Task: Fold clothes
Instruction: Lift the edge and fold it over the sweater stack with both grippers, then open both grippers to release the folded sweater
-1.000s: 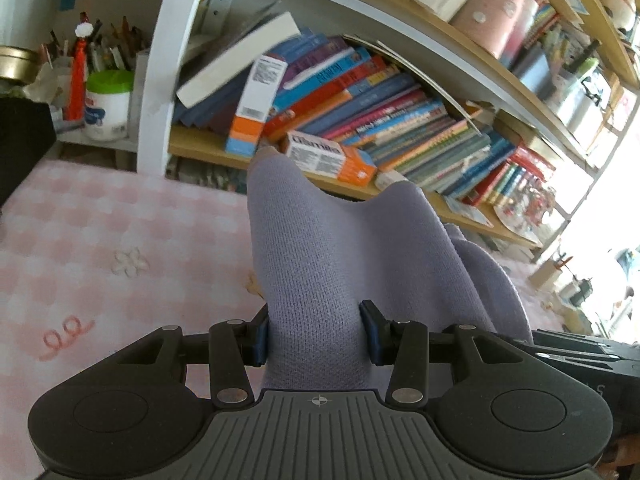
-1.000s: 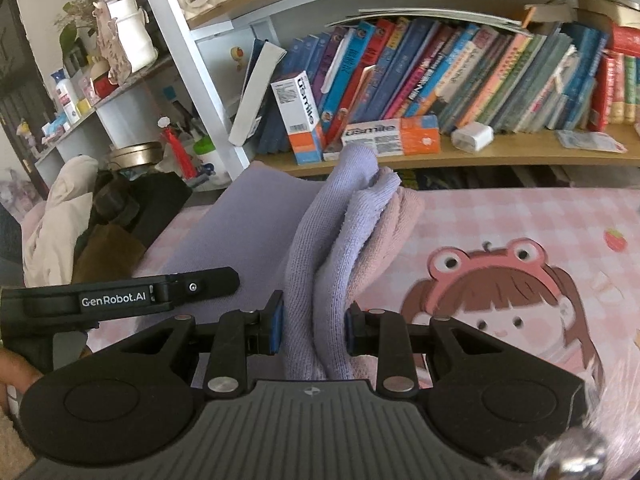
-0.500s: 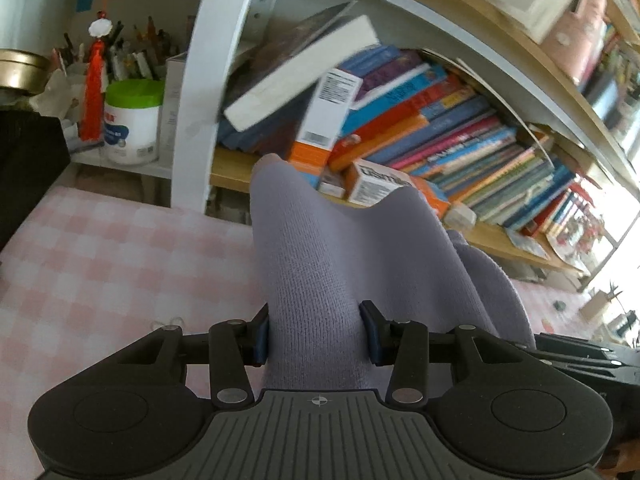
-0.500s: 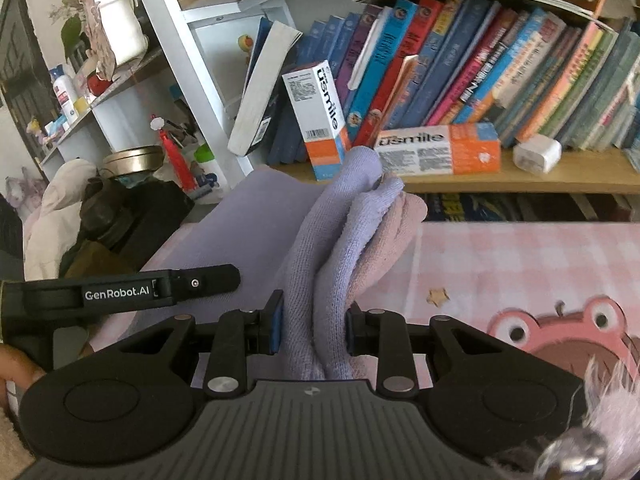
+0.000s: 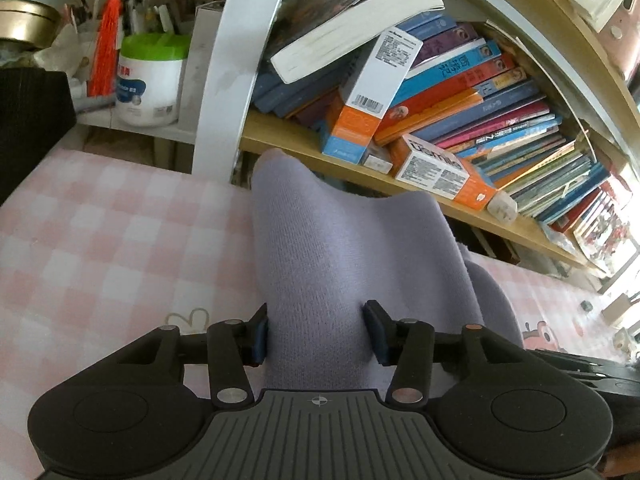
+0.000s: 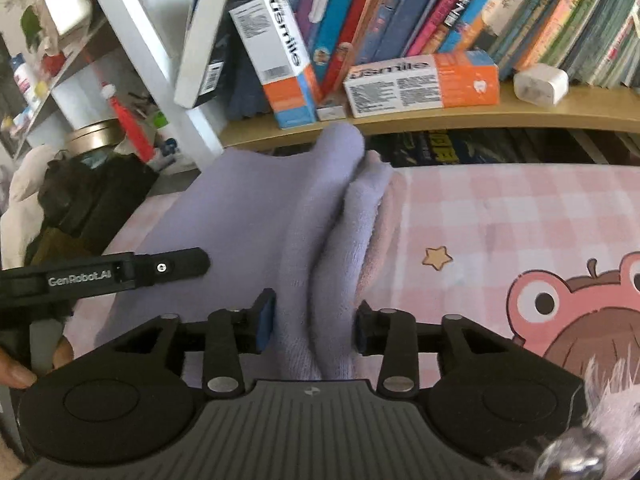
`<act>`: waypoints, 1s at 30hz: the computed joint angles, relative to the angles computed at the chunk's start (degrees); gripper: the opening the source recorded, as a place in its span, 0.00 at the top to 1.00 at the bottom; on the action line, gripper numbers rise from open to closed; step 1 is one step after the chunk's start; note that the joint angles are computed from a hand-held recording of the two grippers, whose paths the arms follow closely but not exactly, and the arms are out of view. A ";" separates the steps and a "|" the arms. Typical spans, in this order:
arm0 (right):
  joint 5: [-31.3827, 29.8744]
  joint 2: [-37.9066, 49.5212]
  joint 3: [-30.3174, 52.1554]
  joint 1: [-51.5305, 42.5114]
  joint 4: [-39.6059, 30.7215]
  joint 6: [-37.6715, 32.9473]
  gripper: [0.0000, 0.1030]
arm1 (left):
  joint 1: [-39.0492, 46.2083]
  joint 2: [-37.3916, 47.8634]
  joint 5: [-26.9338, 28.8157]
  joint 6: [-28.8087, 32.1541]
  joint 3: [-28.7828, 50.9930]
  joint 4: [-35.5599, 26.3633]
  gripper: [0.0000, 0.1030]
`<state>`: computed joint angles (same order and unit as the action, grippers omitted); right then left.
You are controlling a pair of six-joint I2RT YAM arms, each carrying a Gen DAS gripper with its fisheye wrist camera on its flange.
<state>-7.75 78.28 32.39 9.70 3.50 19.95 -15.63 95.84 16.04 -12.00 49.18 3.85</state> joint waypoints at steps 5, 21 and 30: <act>2.68 -0.48 1.41 1.79 -3.05 -1.79 0.37 | -0.88 -0.86 -2.57 0.62 -0.38 -0.37 0.47; 24.63 -14.37 1.39 12.24 -16.76 4.67 0.00 | -7.67 -22.49 -19.94 4.46 -13.56 -0.75 0.14; 30.54 -22.24 -1.44 20.27 -24.75 9.26 0.00 | -10.99 -30.13 -22.58 1.79 -17.85 -6.09 0.05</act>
<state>22.79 56.04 30.95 29.97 -21.25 29.21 -26.62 65.71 -6.54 -10.21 31.33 -2.24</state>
